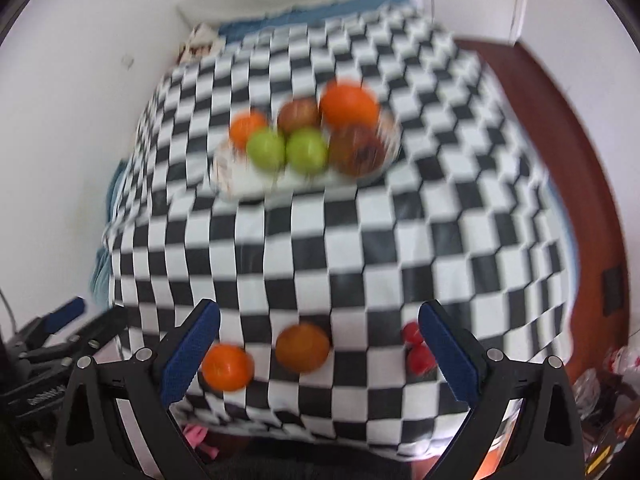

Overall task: Organize fruits
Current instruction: 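Lift both tools away from the plate toward the loose orange fruits, then grasp the large orange with the left tool while the right tool grasps the small orange fruit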

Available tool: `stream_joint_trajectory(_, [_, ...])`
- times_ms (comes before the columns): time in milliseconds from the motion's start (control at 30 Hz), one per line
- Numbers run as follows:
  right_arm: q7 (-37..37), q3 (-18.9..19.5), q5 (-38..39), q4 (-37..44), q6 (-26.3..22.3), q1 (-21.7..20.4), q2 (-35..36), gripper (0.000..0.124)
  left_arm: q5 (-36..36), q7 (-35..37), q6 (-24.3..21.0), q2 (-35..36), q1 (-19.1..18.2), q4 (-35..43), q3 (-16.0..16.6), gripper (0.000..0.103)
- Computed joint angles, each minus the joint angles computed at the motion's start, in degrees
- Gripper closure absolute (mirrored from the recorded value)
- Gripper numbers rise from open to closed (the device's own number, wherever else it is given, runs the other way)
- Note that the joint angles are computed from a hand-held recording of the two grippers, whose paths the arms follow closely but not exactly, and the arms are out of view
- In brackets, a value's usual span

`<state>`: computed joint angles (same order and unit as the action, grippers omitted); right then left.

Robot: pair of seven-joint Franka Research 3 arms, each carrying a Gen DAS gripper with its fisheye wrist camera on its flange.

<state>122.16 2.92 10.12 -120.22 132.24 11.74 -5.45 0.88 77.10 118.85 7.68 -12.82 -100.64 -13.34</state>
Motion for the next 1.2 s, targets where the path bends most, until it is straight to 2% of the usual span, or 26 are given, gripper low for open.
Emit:
stream_joint_trajectory(67, [-3.5,-0.58,5.9,-1.84,0.87,0.41,1.05,0.023,-0.55,-0.66,-2.81,1.93,-0.15,-0.14,-0.14,0.0])
stream_joint_trajectory(133, [-4.87,-0.67,8.13,-2.41,0.59,0.49,2.15,0.023,-1.54,-0.28,-4.09,3.92,-0.22,-0.34,-0.47,0.0])
stream_joint_trajectory(200, [-6.38,-0.73,10.87,-3.53,1.25,0.58,2.98,0.029,-3.09,-0.17,-5.83,6.29,-0.17,0.06,-0.78,0.0])
stream_joint_trajectory(267, [-7.39,-0.8,13.04,-4.0,1.11,0.59,3.72,0.033,-5.93,-0.53,-5.41,7.86,0.33,-0.69,-1.08,0.003])
stream_joint_trajectory(300, [-7.71,-0.8,13.58,-4.19,1.18,0.58,3.94,0.035,-6.19,-0.93,-4.8,8.18,0.33,-1.26,-1.13,0.017])
stream_joint_trajectory(333, [-8.07,-0.8,13.86,-4.33,1.16,0.56,4.07,0.035,-6.36,-0.98,-4.3,8.35,0.35,-1.68,-1.22,0.041])
stream_joint_trajectory(467, [-9.79,-0.71,16.19,-4.1,1.58,0.65,5.18,0.036,-5.83,-0.78,-2.57,6.91,0.43,-3.85,-1.31,0.04])
stream_joint_trajectory(633, [-12.41,-0.42,18.66,-0.54,0.15,0.72,9.29,0.044,-2.65,-2.71,-1.64,5.3,0.83,-4.42,-0.02,0.04])
stream_joint_trajectory(767, [-13.75,0.08,19.0,2.88,-2.15,1.07,13.81,0.053,-2.69,-3.19,-1.89,6.01,1.69,-3.7,0.25,0.04])
stream_joint_trajectory(867, [-13.21,0.22,16.07,4.72,-3.5,1.83,16.44,0.064,-1.64,-3.36,-1.83,6.02,1.42,-3.91,0.04,0.04])
stream_joint_trajectory(1067, [-13.47,0.35,16.64,2.7,-0.79,2.04,15.14,0.065,-1.63,-2.98,-2.27,5.82,1.29,-3.52,-0.26,0.04])
stream_joint_trajectory(1200, [-13.46,0.28,16.65,1.43,0.3,2.08,13.55,0.065,-1.47,-1.78,-3.87,8.65,1.01,1.65,-0.5,0.041])
